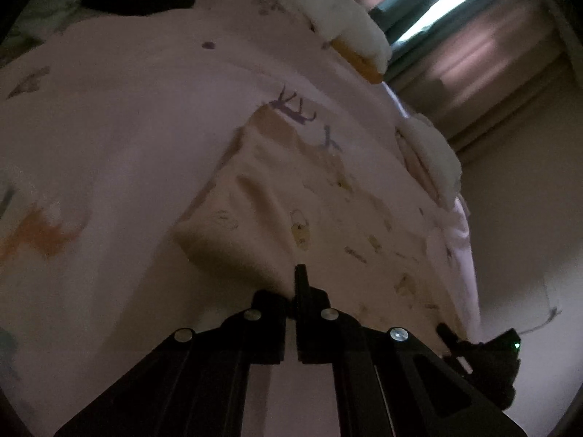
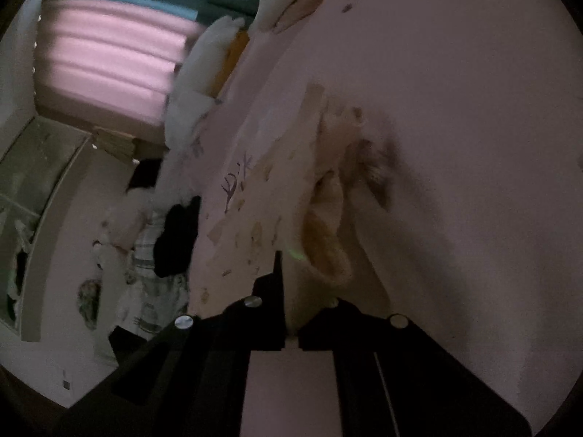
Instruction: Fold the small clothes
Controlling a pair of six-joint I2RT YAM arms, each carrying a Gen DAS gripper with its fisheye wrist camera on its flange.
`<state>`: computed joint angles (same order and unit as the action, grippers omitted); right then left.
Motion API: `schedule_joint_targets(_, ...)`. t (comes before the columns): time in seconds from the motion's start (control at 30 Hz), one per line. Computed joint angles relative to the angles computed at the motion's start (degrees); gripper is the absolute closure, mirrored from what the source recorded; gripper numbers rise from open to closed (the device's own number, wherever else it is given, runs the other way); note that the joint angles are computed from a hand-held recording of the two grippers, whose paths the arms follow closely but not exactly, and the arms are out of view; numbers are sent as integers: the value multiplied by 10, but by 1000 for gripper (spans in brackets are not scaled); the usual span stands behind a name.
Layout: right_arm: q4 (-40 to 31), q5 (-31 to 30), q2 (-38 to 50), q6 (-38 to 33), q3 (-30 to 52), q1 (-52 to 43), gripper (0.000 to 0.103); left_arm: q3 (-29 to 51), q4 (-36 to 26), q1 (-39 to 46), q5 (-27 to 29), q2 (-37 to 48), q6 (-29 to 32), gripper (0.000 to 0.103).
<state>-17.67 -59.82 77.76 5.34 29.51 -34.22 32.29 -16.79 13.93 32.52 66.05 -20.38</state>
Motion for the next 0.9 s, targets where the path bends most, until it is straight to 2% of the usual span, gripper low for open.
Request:
schedule_joint_targets(0.07, -51, 33, -31, -52, -12, -21, 98, -21, -29, 27, 24, -16, 20, 100)
schedule_joint_targets(0.13, -97, 71, -51, -110, -23, -54, 98, -31, -38, 36, -5, -19, 41, 100)
schedule_joint_targets(0.2, -117, 79, -48, -142, -29, -92, 99, -41, -45, 41, -57, -26, 55, 100)
schedule_joint_targets(0.23, -123, 83, -50, -153, -33, -111, 100, -46, -45, 49, -61, -28, 61, 100)
schedule_joint_targets(0.33, -140, 127, -74, -192, -41, -152, 103, -47, -63, 110, -26, -23, 88, 100)
schedule_joint_targets(0.4, -156, 155, -98, -206, -39, -155, 103, -40, -91, 147, -12, -31, 119, 100)
schedule_joint_targets(0.5, -156, 219, -125, -182, -34, -121, 103, -35, -91, 115, -73, -53, 122, 100)
schedule_joint_targets(0.57, -153, 264, -159, -141, -36, -78, 99, -25, -94, 80, -101, -49, 123, 100)
schedule_joint_targets(0.63, -157, 291, -179, -116, -29, -39, 82, -9, -101, 41, -127, -34, 123, 99)
schedule_joint_targets(0.7, -172, 274, -186, -116, -19, -21, 70, 3, -102, 22, -122, -26, 114, 99)
schedule_joint_targets(0.77, -173, 248, -195, -102, -12, 6, 63, 9, -92, 21, -95, -19, 98, 91)
schedule_joint_targets(0.83, -159, 251, -206, -74, -11, 47, 53, 12, -71, 14, -93, -8, 73, 66)
schedule_joint_targets(0.9, -126, 259, -191, -43, -10, 85, 46, 11, -41, 5, -108, 14, 57, 61)
